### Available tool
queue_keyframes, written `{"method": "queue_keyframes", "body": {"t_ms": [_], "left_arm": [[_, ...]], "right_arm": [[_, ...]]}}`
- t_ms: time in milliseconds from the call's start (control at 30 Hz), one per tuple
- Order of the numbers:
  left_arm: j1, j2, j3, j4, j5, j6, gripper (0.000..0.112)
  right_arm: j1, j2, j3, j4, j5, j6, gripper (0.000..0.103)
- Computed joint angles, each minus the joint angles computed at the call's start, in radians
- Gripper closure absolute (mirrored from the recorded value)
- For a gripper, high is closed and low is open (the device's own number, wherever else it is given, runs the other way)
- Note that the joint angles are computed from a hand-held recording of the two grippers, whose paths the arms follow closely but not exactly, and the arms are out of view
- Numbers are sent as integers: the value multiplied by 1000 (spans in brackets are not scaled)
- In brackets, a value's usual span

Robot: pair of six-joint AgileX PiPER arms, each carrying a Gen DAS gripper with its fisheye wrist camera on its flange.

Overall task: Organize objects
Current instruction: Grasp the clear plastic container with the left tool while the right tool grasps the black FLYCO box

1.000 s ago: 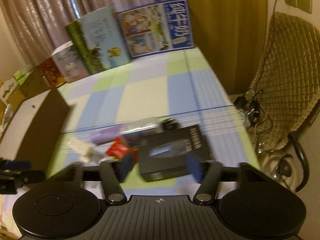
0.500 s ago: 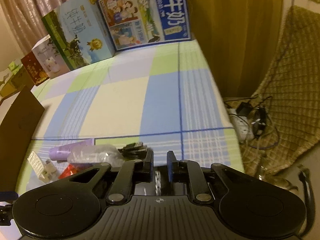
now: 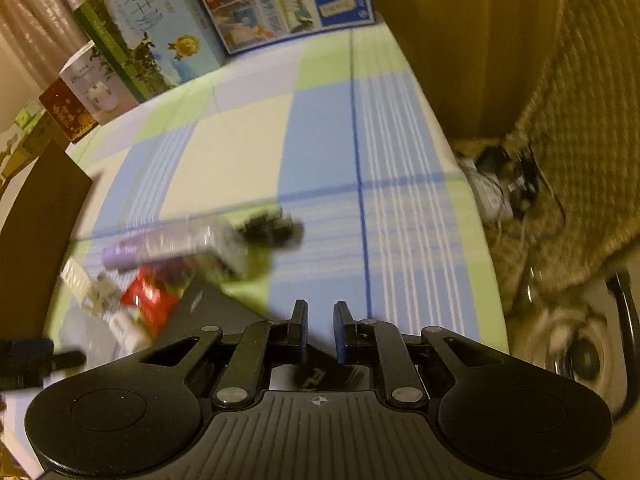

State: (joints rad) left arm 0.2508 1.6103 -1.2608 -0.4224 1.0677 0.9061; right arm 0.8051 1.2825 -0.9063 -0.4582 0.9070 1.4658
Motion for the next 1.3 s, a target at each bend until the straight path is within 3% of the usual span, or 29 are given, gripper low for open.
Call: {"method": "queue_keyframes", "body": {"t_ms": [133, 167, 233, 300, 433, 600, 900, 1300], "left_arm": [[-18, 20, -16, -1, 2, 69, 25], [-24, 21, -12, 0, -3, 96, 23], [-37, 21, 4, 9, -34, 157, 23], [-47, 29, 12, 13, -58, 210, 23], [-61, 57, 5, 5, -74, 265, 27], [-69, 94, -16, 21, -67, 260, 43], [-19, 78, -6, -12, -45, 286, 44], [97, 16, -60, -86, 74, 298, 44]], "right_arm": [[105, -23, 13, -23, 92, 176, 91], [125, -26, 12, -34, 113, 202, 87], [163, -28, 0, -62, 160, 238, 68], [198, -31, -13, -98, 195, 264, 42], [232, -27, -38, -132, 206, 262, 34], [262, 11, -68, -154, 178, 241, 20], [262, 112, -127, -169, 97, 66, 12], [172, 262, -203, -42, 7, -306, 7]]}}
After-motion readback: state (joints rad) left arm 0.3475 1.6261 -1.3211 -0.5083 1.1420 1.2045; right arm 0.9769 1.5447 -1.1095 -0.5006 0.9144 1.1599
